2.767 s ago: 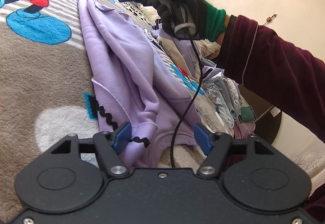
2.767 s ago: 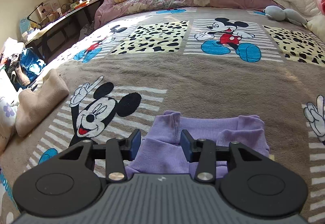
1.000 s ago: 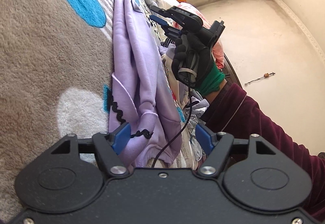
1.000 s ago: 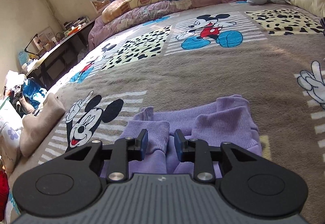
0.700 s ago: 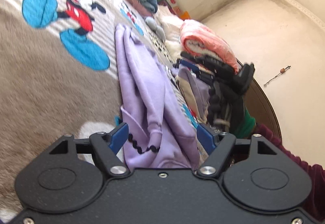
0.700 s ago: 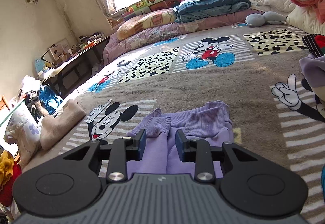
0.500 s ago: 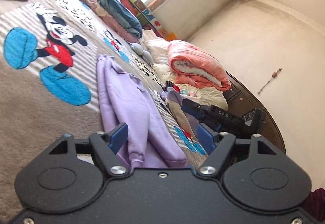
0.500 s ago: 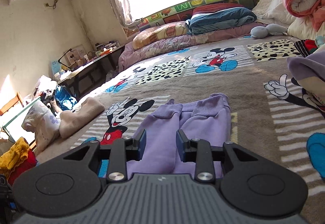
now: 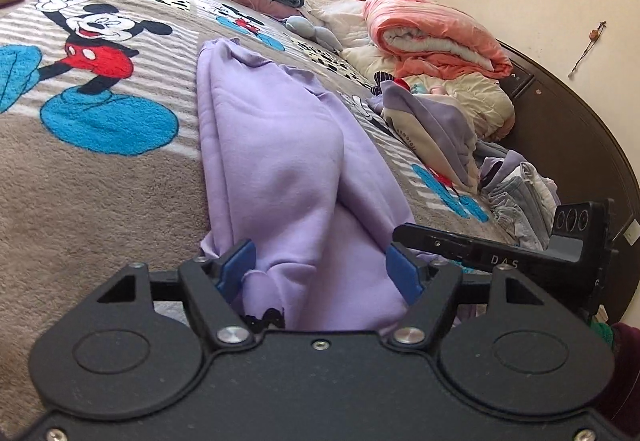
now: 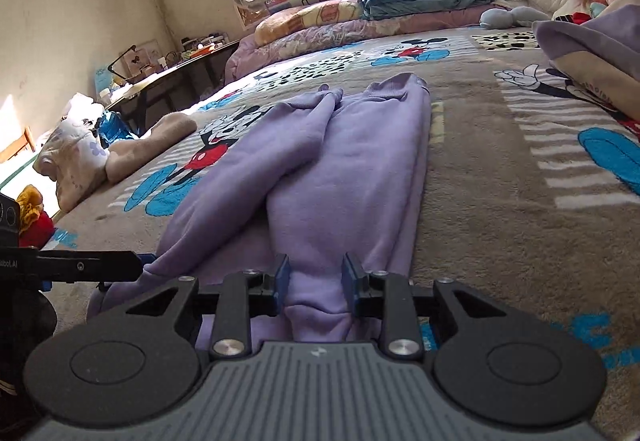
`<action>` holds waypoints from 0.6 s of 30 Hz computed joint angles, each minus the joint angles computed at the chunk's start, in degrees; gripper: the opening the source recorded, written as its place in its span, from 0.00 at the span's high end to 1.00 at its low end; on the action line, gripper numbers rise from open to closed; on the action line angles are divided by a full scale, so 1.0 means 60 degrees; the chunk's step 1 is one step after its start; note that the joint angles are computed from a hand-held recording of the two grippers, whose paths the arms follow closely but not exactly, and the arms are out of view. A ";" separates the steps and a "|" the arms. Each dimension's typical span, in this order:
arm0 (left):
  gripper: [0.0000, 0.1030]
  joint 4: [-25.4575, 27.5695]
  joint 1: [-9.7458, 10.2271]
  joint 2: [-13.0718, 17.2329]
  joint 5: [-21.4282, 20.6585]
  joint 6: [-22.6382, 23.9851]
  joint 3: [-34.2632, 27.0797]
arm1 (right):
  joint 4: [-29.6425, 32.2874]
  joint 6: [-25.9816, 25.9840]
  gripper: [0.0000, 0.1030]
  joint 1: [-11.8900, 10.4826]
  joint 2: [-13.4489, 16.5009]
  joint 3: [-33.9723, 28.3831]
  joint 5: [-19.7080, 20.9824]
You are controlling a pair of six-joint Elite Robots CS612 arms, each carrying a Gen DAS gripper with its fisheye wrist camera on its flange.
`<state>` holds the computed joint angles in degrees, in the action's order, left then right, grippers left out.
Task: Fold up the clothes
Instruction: 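Grasp the folded lavender sweatshirt's edges with both grippers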
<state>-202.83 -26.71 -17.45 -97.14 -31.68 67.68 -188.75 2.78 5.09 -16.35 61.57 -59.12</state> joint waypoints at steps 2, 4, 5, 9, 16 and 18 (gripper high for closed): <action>0.30 -0.0308 -0.0065 -0.0056 0.0248 0.0092 0.0160 | -0.0285 0.0120 0.72 -0.0036 -0.0080 0.0166 0.0089; 0.30 -0.0886 -0.0165 -0.0213 0.0647 0.0350 0.0504 | -0.1151 0.0434 0.69 -0.0139 -0.0174 0.0504 0.0330; 0.30 -0.1144 -0.0230 -0.0307 0.0906 0.0586 0.0695 | -0.1598 0.0501 0.68 -0.0189 -0.0234 0.0702 0.0375; 0.30 -0.1293 -0.0712 -0.0850 0.2996 0.3219 0.1646 | -0.2862 -0.0062 0.62 -0.0302 -0.0489 0.1512 -0.0067; 0.30 -0.1039 -0.1107 -0.1277 0.4875 0.6956 0.2617 | -0.3717 -0.2669 0.62 -0.0372 -0.0939 0.2940 -0.1132; 0.30 -0.0557 -0.1190 -0.1224 0.5332 0.8072 0.2601 | -0.3768 -0.3831 0.59 -0.0301 -0.1016 0.3186 -0.1762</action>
<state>-206.17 -33.85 -24.79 -65.15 16.75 83.28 -211.36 -20.21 3.29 -22.44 80.69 -69.69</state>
